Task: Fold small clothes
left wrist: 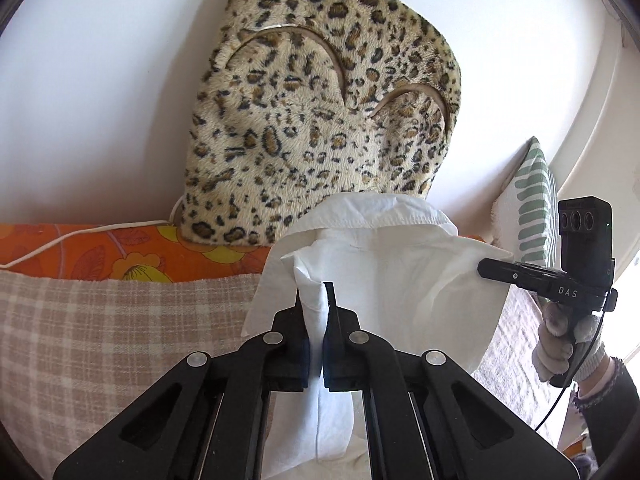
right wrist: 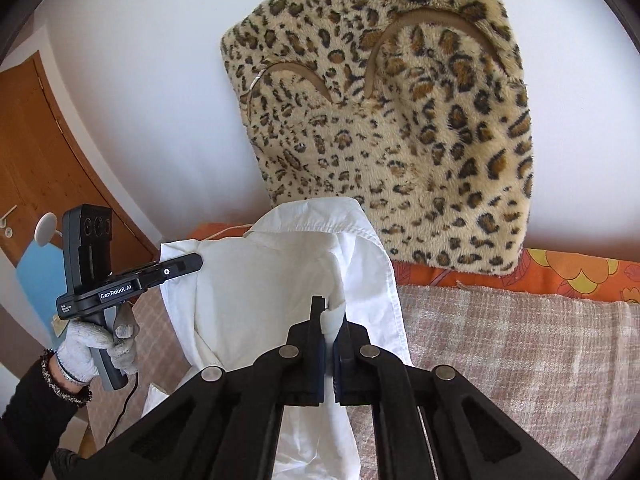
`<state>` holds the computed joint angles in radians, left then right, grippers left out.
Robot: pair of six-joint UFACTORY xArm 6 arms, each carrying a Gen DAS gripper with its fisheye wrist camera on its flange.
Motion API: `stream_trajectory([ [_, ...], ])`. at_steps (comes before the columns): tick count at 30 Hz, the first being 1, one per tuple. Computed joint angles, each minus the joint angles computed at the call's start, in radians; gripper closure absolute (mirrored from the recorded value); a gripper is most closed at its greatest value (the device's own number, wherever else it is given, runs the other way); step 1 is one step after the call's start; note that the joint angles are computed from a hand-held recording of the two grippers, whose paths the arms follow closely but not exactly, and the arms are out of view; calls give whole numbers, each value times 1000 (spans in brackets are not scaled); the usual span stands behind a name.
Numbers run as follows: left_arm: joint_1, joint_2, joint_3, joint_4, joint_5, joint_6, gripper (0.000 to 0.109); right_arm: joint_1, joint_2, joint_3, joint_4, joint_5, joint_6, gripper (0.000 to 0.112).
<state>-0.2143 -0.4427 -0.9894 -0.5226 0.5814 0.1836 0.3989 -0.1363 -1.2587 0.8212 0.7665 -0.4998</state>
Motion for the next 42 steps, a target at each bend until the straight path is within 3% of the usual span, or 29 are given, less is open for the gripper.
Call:
stream_trajectory([
  [7,-33,-184,105,105,17,-94,106,55,-183,129,-77,-16,56,112],
  [21,-202,-581,363,409,92,-366,106,143,-568,436,-243,12,157,112],
  [29,-381,-774,498,657,224,-548,106,236,-784,642,-372,13,311,112],
  [32,-433,-819,523,712,277,-574,106,307,-833,682,-497,21,395,112],
  [38,-614,-857,504,890,462,-652,96,389,-885,717,-690,44,507,112],
  [42,-713,-906,490,963,602,-683,91,410,-901,711,-718,103,494,106],
])
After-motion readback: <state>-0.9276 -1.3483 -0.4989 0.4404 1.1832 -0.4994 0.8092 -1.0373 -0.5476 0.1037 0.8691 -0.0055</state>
